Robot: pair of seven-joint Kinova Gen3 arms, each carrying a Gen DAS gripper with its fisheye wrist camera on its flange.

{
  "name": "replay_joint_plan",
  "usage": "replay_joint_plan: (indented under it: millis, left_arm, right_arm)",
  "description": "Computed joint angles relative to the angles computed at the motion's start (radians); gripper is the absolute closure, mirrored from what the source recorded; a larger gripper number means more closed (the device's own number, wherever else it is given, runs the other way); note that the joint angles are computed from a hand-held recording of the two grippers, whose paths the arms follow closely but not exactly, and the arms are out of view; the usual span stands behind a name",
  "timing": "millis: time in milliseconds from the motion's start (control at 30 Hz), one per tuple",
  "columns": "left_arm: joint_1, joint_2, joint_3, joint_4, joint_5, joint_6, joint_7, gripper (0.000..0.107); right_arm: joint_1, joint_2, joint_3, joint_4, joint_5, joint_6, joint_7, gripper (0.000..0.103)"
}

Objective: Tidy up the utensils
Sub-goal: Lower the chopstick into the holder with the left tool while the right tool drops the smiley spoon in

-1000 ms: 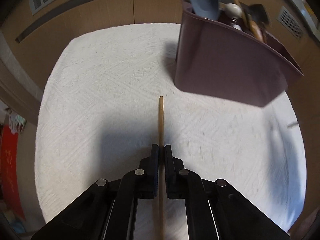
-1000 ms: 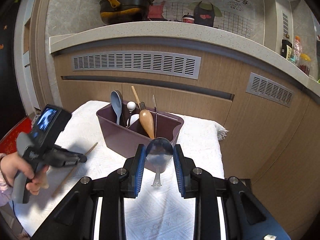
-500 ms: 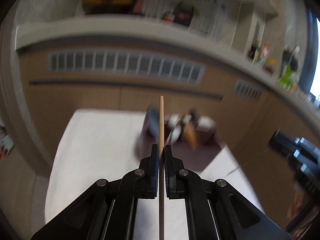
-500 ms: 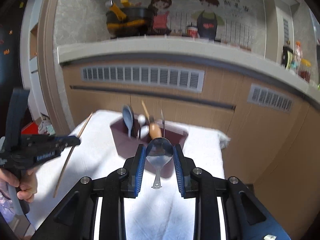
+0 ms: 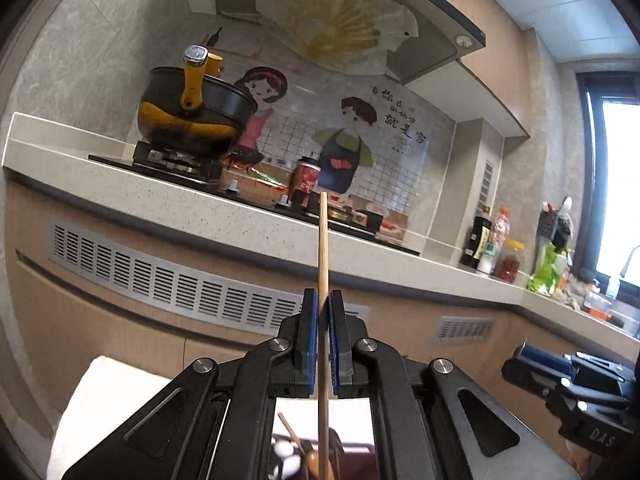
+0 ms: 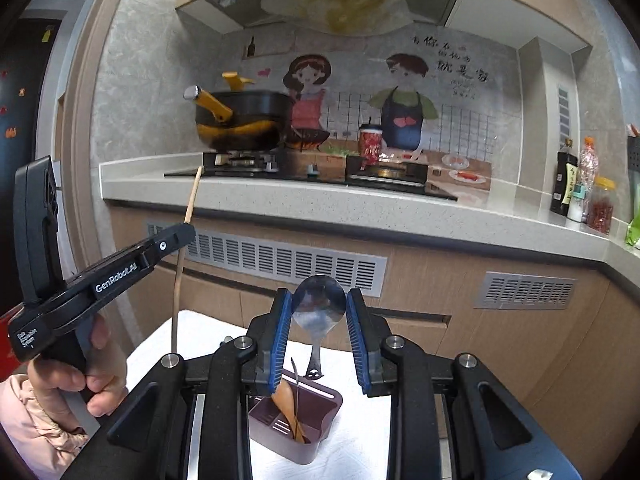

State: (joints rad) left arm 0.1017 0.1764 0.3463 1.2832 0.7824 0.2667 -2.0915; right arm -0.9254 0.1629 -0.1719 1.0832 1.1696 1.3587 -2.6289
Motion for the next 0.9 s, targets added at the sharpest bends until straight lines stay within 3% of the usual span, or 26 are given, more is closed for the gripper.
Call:
replay_joint_plan:
  millis: [167,233,367,467,567,633,700,767,833,900]
  left_arm:
    - [0.109,0.038,-0.072,0.035,0.127,-0.127,-0.158,0.102]
    - [0.088,0.057,-0.036,0.047,0.160,-0.146,-0.208,0.102]
    - [-0.007,0.099,0.121,0.086,0.052,-0.236,-0.161,0.102]
    - [-0.029,0.138,0.159,0.096,-0.070,-0.245,-0.058,0.102]
    - [0.004,0.152,0.090,0.085,-0.183,-0.147,0.062,0.102]
    - [0.010,0.154,0.065,0.077,-0.256,-0.066,0.143,0.100]
    - [-0.047,0.145,0.114,0.085,-0.330,0.016,0.224,0.099]
    - [-0.094,0.119,0.144,0.090,-0.396,0.097,0.305,0.095]
    - [-0.085,0.088,0.109,0.086,-0.442,0.178,0.374,0.082]
    - [-0.047,0.045,0.031,0.093,-0.431,0.260,0.397,0.076]
  right_arm:
    - [0.052,0.016,0.018,0.007,-0.088,-0.047,0.024,0.078]
    - [0.068,0.023,0.025,0.014,-0.122,-0.058,0.029,0.078]
    - [0.100,0.030,0.034,0.031,-0.190,-0.096,0.043,0.078]
    - [0.119,0.034,0.039,0.043,-0.239,-0.122,0.052,0.078]
    - [0.093,0.045,0.103,0.054,-0.303,-0.148,0.066,0.078]
    - [0.138,0.053,0.081,0.050,-0.368,-0.162,0.086,0.076]
    - [0.229,0.062,0.006,0.038,-0.449,-0.163,0.117,0.073]
    - [0.272,0.061,-0.016,0.046,-0.514,-0.168,0.129,0.069]
    - [0.241,0.052,0.020,0.069,-0.519,-0.168,0.101,0.068]
    - [0.194,0.038,0.059,0.090,-0.514,-0.161,0.070,0.065]
